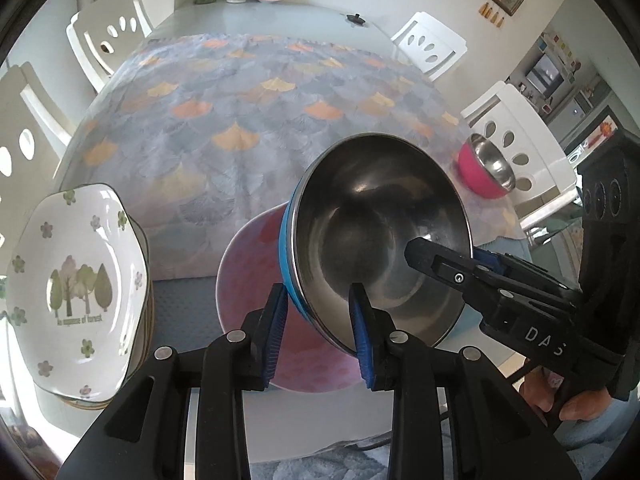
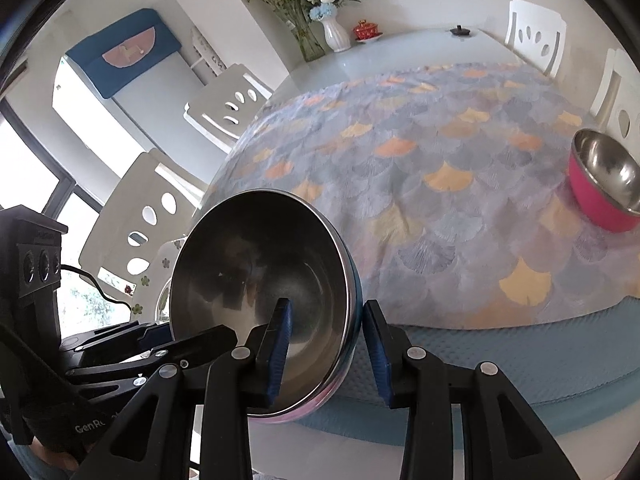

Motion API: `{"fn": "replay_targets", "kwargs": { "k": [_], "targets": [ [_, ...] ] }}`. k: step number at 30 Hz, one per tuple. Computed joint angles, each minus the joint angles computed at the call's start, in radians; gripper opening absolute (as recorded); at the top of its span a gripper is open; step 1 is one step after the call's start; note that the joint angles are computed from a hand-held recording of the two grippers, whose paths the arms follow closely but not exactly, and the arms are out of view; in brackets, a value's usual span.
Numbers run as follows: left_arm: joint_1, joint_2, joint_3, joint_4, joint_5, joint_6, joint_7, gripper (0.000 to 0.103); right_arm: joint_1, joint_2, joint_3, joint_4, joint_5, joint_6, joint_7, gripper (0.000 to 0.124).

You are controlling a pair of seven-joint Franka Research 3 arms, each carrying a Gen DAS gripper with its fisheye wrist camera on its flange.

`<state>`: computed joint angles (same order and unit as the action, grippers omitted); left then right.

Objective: Organize plates and bowls
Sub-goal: 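Lift the blue steel bowl with both grippers and carry it to the pink bowl, then lower the blue steel bowl into the pink bowl and open both grippers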

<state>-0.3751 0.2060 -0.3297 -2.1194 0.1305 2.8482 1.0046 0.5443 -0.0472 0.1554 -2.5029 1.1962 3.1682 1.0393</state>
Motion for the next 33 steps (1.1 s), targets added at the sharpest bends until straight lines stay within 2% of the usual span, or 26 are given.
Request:
{"fn": "replay_targets", "kwargs": {
  "k": [9,12,13,17,21,27,33],
  "targets": [
    [-0.011,-0.01,0.011,-0.01,0.014,-0.048,-0.044,0.034,-0.013,0.007,0.002,0.0,-0.023,-0.09,0.021,0.045],
    [-0.007,-0.022,0.019,-0.028,0.012,-0.046,-0.076,0.035,-0.012,0.007,0.002,0.011,0.05,-0.106,-0.057,0.051],
    [-0.007,-0.027,0.022,-0.035,0.017,-0.04,-0.088,0.037,-0.011,0.006,0.002,0.019,0.1,-0.117,-0.112,0.053],
    [-0.007,-0.058,0.045,-0.067,0.073,-0.025,-0.154,0.046,-0.015,-0.001,0.01,0.013,0.08,-0.112,-0.107,0.054],
    [0.007,-0.072,0.047,-0.081,0.079,-0.015,-0.184,0.055,-0.021,-0.013,0.001,0.005,0.148,-0.105,-0.145,0.055],
    [0.04,-0.022,-0.002,-0.022,-0.046,-0.014,-0.07,0.055,-0.046,-0.031,-0.019,-0.014,0.194,-0.121,-0.136,0.055],
    [0.013,0.069,-0.025,0.123,-0.039,-0.058,0.041,0.055,-0.071,-0.081,-0.039,-0.045,0.31,-0.071,-0.197,0.055]
  ]
}}
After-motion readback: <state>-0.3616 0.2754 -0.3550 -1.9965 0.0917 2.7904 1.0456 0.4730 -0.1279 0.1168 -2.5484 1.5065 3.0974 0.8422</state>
